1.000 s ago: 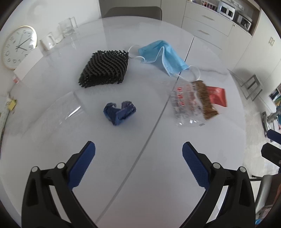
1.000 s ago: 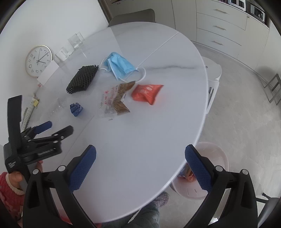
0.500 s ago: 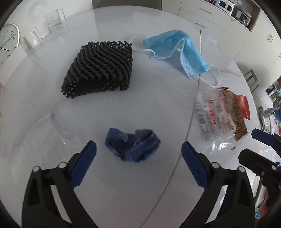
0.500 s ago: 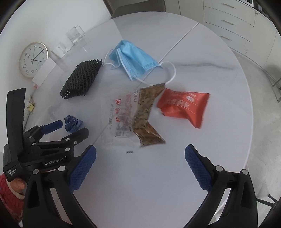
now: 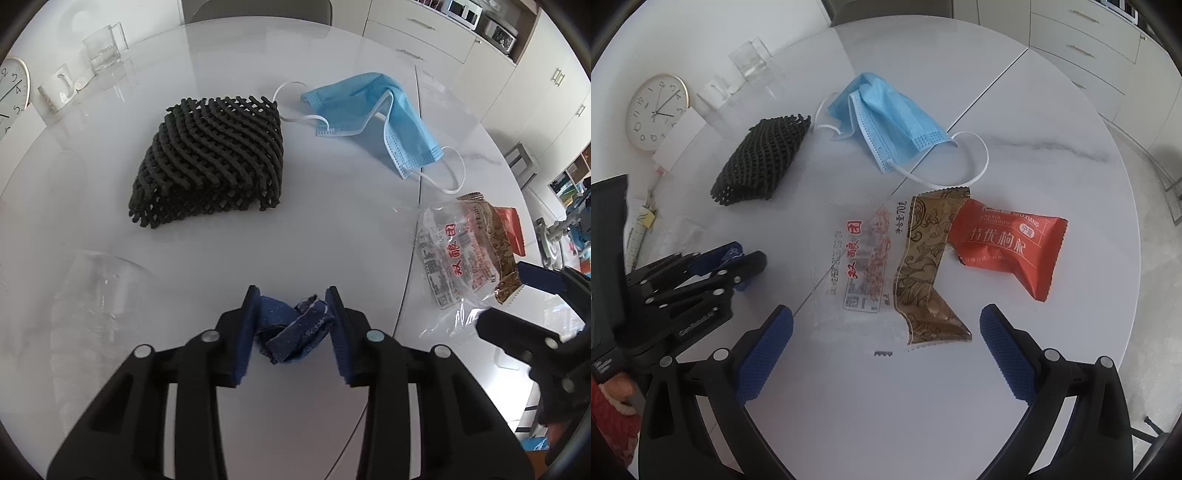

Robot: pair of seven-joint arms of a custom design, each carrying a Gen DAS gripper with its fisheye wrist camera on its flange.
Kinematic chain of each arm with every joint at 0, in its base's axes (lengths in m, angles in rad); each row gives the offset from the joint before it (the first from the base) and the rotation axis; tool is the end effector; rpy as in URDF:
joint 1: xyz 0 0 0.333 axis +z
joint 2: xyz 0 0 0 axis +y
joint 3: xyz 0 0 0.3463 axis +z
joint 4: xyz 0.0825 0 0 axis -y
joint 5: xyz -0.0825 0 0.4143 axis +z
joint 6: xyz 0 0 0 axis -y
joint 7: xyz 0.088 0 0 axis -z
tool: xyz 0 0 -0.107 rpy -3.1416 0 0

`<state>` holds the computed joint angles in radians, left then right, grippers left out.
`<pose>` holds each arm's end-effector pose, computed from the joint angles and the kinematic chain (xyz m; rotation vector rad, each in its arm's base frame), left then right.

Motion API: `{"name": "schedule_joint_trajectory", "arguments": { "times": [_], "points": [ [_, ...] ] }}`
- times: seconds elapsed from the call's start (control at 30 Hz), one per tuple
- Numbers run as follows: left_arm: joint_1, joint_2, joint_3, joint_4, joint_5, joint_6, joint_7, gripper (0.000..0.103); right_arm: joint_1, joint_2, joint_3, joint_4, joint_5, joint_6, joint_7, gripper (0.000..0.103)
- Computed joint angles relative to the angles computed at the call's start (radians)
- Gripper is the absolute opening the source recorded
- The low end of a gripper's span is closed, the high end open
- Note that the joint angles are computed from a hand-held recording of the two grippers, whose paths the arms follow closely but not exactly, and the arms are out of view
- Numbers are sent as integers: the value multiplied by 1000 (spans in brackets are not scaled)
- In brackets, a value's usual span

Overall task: Collect trash
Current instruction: 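Grasp the blue crumpled wrapper with the left tool while the right tool grasps the snack bag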

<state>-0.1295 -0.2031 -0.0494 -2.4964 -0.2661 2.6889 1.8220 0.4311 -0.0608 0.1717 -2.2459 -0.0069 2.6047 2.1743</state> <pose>0.4915 -0.0805 0.4110 -1.8221 2.2623 -0.5589 0.4701 0.3250 0.4499 -1.9364 1.9241 -0.1256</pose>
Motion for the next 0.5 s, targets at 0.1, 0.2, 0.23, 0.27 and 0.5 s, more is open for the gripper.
{"name": "schedule_joint_trajectory", "arguments": {
  "times": [0.1,0.2,0.23,0.27,0.5],
  "points": [
    [-6,-17,12,-5,-31,-3,20,36,-1,27,0,28,-23,-16,27,100],
    [-13,-31,34,-7,-78,-4,60,36,5,64,-5,64,-66,-43,53,100],
    [-16,-39,40,-7,-95,-10,73,36,9,77,-7,78,-76,-55,56,97],
    [-18,-45,41,-9,-103,-12,78,36,13,89,-9,91,-77,-68,49,91],
    [-24,-83,50,-17,-130,-23,98,36,31,97,-19,102,-68,-65,11,52]
  ]
}}
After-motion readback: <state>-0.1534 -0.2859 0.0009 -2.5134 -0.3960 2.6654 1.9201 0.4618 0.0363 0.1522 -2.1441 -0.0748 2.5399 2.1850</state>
